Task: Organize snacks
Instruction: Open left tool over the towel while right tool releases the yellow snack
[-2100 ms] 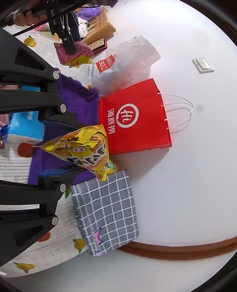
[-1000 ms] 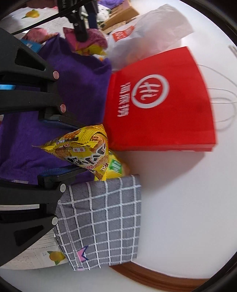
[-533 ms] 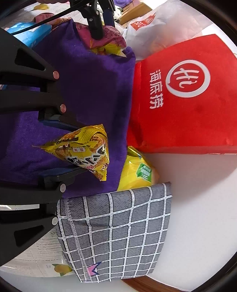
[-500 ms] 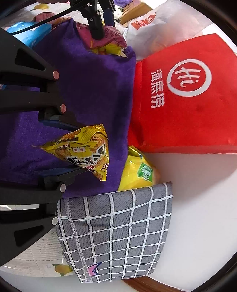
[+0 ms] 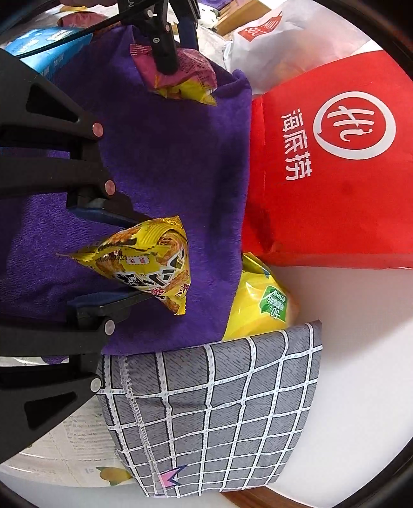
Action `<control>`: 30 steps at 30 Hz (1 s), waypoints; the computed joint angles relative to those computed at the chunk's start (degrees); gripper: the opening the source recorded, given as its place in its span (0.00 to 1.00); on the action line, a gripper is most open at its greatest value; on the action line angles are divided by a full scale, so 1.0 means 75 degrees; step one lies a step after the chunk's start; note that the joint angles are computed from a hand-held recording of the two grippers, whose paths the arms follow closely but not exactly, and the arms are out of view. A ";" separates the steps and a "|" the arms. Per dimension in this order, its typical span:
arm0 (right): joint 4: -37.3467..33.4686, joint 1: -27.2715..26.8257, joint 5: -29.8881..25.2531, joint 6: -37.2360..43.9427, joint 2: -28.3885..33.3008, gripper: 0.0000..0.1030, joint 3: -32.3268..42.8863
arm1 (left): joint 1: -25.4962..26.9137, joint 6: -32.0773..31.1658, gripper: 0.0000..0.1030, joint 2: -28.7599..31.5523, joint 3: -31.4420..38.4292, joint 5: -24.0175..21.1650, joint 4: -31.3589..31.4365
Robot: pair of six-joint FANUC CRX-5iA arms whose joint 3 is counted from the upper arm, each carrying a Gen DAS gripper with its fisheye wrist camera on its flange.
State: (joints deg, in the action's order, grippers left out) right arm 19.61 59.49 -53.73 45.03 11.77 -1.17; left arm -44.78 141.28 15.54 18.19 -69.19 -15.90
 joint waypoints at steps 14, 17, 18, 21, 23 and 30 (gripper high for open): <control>-0.0286 -0.0107 0.0014 0.0223 0.0321 0.51 0.0279 | 0.0052 -0.0120 0.70 0.0280 0.0266 -0.0114 0.0024; -0.0173 -0.0096 0.0294 0.0130 0.0119 0.67 0.0124 | 0.0061 0.0069 0.77 0.0243 0.0219 -0.0050 0.0055; -0.0129 -0.0093 0.0364 0.0101 0.0043 0.69 0.0075 | 0.0042 0.0139 0.78 0.0230 0.0230 -0.0098 0.0038; -0.0006 -0.0065 0.0417 0.0014 -0.0126 0.70 0.0013 | -0.0056 0.0200 0.79 0.0253 0.0359 -0.0283 0.0000; 0.0028 -0.0037 0.0470 -0.0027 -0.0269 0.70 -0.0022 | -0.0172 0.0269 0.80 0.0257 0.0490 -0.0492 -0.0126; 0.0904 0.0479 0.0292 -0.0819 -0.0727 0.70 -0.0193 | -0.0712 0.0646 0.80 0.0026 0.0801 -0.1012 -0.0710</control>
